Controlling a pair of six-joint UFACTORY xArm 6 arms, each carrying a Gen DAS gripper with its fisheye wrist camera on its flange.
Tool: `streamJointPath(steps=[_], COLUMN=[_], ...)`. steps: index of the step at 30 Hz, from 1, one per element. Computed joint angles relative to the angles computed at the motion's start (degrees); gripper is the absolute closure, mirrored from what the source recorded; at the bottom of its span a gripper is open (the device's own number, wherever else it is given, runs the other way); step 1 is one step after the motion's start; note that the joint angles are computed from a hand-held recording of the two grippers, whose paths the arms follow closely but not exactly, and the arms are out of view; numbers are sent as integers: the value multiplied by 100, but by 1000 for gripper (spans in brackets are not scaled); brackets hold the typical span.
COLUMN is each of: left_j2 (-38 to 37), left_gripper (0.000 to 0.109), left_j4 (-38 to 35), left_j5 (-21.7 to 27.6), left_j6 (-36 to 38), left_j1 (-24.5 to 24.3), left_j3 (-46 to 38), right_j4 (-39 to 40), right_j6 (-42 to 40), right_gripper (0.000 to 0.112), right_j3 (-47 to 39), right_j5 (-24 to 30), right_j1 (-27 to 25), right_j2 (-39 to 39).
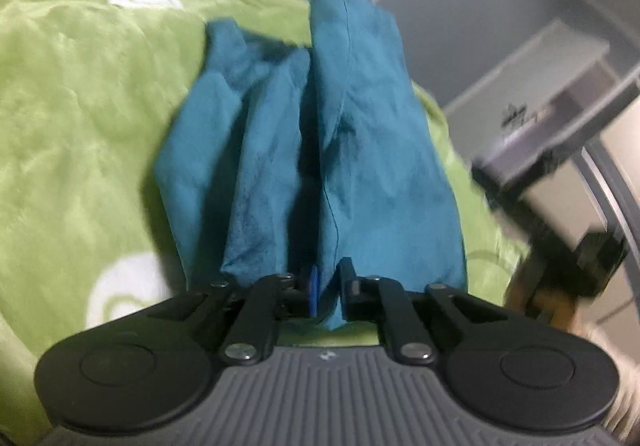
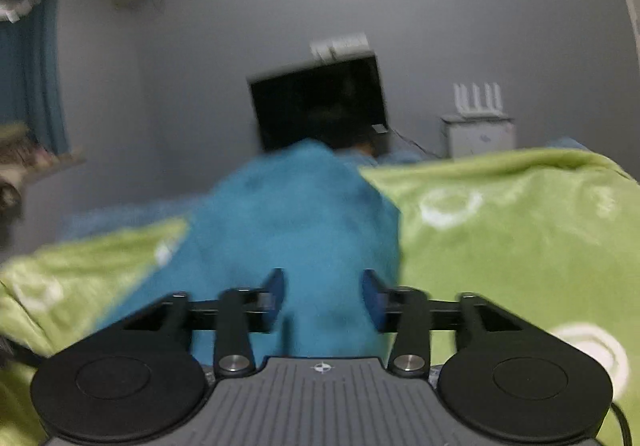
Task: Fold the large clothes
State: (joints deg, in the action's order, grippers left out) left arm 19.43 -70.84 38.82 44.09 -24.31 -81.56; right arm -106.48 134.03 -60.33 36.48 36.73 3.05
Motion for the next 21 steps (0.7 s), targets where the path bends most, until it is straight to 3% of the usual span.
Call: streamJointPath(steps=[2,4,6,10,11,17,21], left_j2=[-86,-40,-90,-54,-71,-392,-541], left_gripper=[104,104,104,104,104,105,105], left_j4=[138,186,302,450,367,238,203], left_j5=[29,62,89,67,92,20,103], left_j6=[-91,-213,-231,-201,-144,-39,-87], left_j1=[2,-28,-46,-79,-60,53,133], left_j3=[85,15,64,28,37,420,592], right_j4=[49,716,1129,1649,1781,3116,3455], right_j6=[-260,-957,-1050,-729,-839,-2708,-3443], right_gripper=[61,62,64,72,72,64,57], right_j3=[-149,-404,-754,-1523,-1709,-2695,-3284], right_j5=[-115,-197,-440,-1670,-1749,-1719,-1345], right_j1=[-115,-302,-641,-1390,-1435,-1340,-1188], right_j2=[59,211,517,1255,1421,2259,2688])
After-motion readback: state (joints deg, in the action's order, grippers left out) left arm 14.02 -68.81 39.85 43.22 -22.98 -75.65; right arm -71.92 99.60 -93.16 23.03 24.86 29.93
